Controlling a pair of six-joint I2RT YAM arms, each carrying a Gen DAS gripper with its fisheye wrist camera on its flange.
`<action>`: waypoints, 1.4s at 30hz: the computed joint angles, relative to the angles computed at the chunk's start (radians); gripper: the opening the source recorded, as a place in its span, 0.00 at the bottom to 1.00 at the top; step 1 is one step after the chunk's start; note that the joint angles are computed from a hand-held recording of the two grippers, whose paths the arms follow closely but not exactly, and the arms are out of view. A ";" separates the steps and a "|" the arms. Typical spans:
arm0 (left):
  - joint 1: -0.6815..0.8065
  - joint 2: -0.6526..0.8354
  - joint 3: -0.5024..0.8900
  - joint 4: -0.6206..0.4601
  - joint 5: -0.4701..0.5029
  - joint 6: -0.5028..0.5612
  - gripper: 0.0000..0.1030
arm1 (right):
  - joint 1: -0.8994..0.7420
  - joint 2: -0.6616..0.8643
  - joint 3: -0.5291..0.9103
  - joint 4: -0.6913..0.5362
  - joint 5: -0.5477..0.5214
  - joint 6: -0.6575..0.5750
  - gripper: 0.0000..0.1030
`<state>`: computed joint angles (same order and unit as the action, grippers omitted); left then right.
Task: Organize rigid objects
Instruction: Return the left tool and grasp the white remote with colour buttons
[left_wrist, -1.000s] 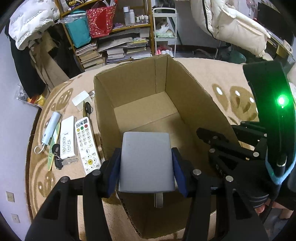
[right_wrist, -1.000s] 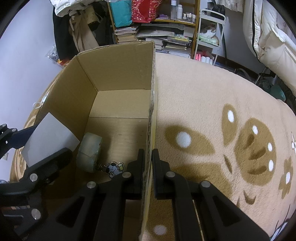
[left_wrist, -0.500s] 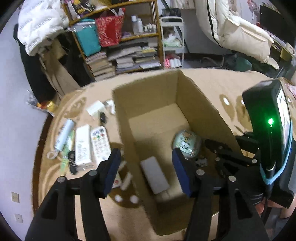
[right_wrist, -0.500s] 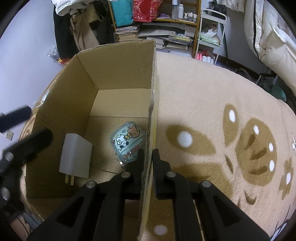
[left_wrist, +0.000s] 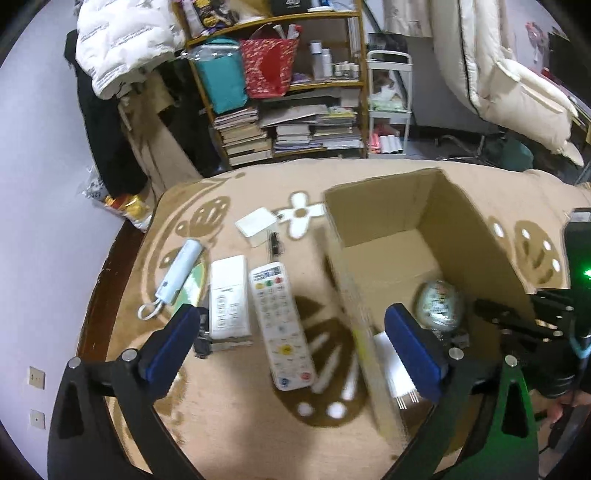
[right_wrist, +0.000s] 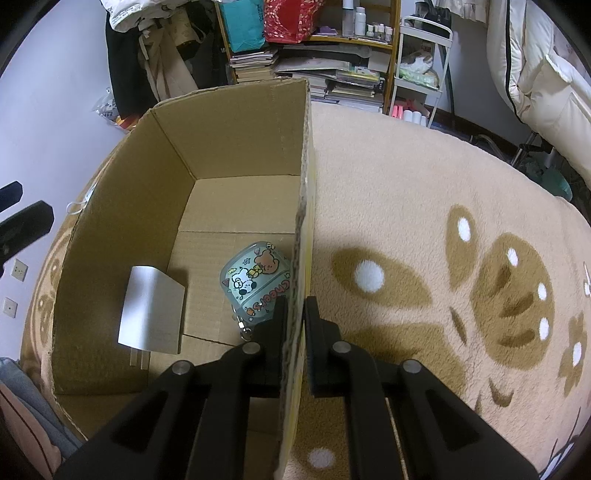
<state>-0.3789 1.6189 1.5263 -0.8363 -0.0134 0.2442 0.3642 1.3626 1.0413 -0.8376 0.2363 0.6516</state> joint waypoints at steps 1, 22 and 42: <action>0.011 0.010 0.001 0.008 -0.014 0.000 0.97 | 0.000 0.000 0.000 0.000 0.000 0.000 0.09; 0.155 0.250 0.057 0.004 0.112 -0.045 0.96 | 0.002 0.003 -0.002 0.005 0.001 0.002 0.09; 0.140 0.349 0.103 -0.075 0.195 -0.047 0.57 | -0.003 0.022 -0.006 0.016 -0.006 -0.007 0.09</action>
<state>-0.2390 1.9683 1.6293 -0.9112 0.1812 0.1973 0.3615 1.3842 1.0357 -0.8220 0.2307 0.6448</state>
